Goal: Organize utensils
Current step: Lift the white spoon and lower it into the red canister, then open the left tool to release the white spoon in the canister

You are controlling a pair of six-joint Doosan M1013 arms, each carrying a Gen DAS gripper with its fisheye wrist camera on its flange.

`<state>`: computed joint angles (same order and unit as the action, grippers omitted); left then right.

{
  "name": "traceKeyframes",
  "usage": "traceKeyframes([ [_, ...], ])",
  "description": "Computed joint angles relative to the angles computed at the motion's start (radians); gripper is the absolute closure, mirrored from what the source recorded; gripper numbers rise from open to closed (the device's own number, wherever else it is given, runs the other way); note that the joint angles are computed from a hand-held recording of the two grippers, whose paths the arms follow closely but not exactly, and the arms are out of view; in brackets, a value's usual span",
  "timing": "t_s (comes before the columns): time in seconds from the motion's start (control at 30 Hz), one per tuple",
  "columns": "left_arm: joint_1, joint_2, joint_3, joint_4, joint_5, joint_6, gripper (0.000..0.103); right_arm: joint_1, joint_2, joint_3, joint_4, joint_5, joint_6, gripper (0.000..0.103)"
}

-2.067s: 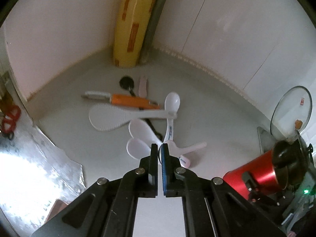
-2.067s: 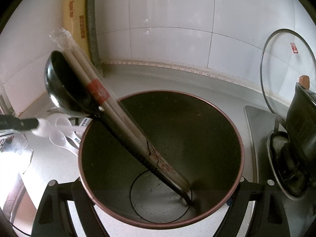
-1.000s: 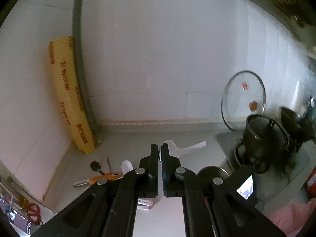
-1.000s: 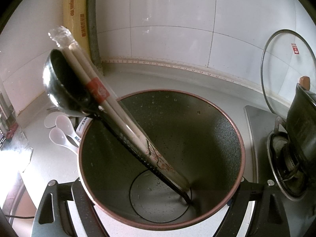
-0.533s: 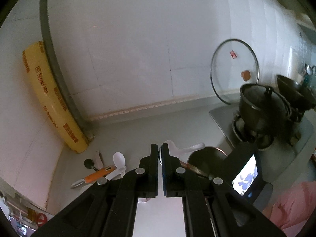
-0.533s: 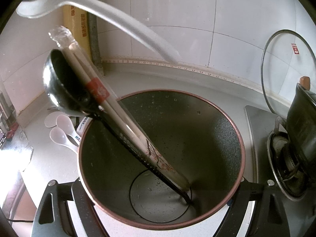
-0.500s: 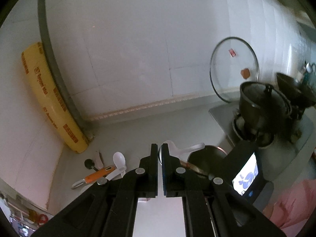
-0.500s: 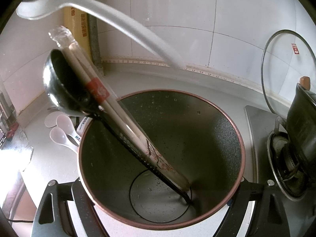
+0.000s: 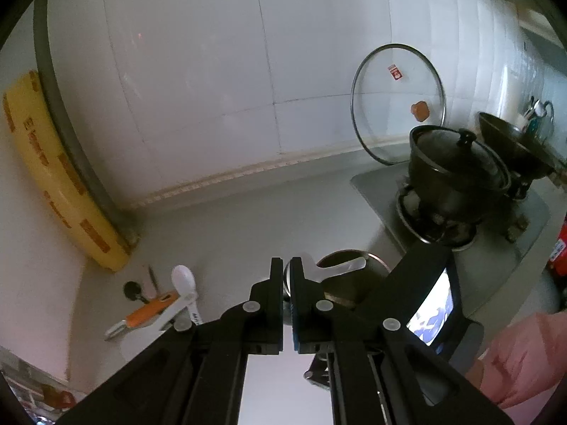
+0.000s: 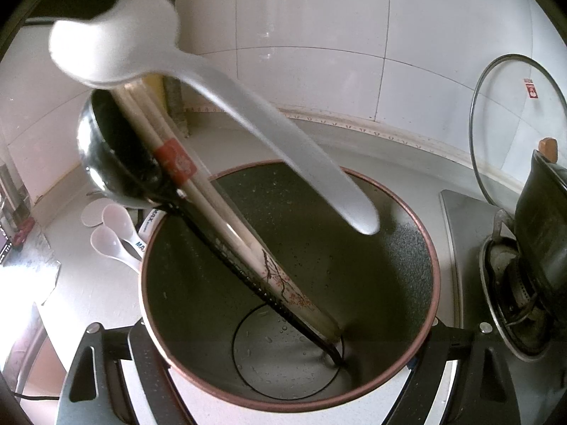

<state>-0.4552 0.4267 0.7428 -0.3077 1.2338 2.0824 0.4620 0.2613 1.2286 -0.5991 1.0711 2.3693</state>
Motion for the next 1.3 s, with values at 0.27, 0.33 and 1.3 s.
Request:
traceKeyframes([
  [0.27,-0.001,0.018,-0.025,-0.027,0.041,-0.008,0.1,0.003,0.001,-0.001,-0.004,0.003,0.004,0.013],
  [0.33,0.001,0.024,-0.032,-0.04,0.053,-0.013,0.1,0.003,0.001,-0.001,-0.004,0.004,0.004,0.013],
  [1.3,0.071,0.053,-0.067,-0.109,0.055,-0.227,0.036,0.003,-0.001,0.004,-0.004,0.006,0.004,0.013],
])
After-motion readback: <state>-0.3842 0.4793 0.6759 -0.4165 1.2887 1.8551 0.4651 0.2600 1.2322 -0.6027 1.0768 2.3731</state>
